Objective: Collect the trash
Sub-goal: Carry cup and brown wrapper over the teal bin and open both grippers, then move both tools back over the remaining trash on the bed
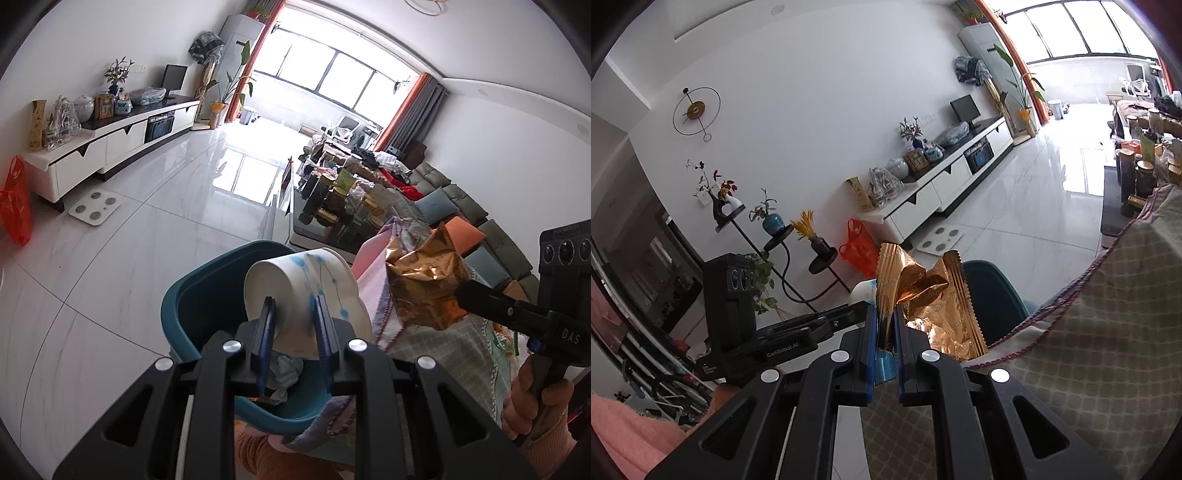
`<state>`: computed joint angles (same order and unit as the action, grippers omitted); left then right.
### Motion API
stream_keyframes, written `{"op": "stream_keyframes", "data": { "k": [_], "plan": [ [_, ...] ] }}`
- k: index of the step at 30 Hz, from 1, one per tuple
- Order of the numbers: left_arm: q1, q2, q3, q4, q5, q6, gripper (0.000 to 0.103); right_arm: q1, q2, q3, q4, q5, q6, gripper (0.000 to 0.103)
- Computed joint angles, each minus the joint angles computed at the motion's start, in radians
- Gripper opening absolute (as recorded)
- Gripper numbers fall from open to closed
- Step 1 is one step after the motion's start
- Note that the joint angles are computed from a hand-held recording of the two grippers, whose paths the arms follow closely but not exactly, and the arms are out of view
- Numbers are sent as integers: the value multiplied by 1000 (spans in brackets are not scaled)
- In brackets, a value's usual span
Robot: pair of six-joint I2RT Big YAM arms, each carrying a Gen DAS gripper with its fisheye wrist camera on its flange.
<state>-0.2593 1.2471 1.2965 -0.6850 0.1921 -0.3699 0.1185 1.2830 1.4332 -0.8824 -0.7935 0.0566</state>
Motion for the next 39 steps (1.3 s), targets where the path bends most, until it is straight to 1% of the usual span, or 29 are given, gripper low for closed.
{"op": "stream_keyframes", "data": {
  "k": [5, 8, 16, 20, 23, 25, 30, 32, 34, 36, 39],
  "plan": [
    [-3, 20, 5, -15, -24, 1, 22, 15, 39, 19, -14, 9, 10, 9],
    [-19, 29, 10, -21, -42, -7, 22, 26, 60, 30, -24, 28, 10, 9],
    [-26, 67, 25, -38, -57, -15, 23, 44, 110, 61, -65, 82, 9, 9],
    [-28, 84, 34, -40, -57, -25, 21, 53, 129, 74, -84, 103, 8, 14],
    [-29, 93, 33, -41, -54, -35, 21, 53, 134, 73, -91, 114, 13, 20],
    [-29, 100, 33, -40, -53, -42, 21, 49, 140, 73, -95, 119, 23, 21],
    [-27, 100, 25, -30, -47, -49, 21, 29, 136, 59, -81, 109, 42, 21],
    [-24, 90, 13, -14, -39, -47, 22, 24, 129, 53, -75, 107, 45, 21],
    [-23, 82, 7, -5, -34, -42, 23, 16, 115, 44, -74, 104, 40, 22],
    [-27, 75, 3, 4, -31, -35, 24, 6, 94, 26, -65, 104, 36, 26],
    [-42, 61, 1, 22, -26, -19, 28, -14, 56, 2, -67, 105, 10, 27]
  ]
}}
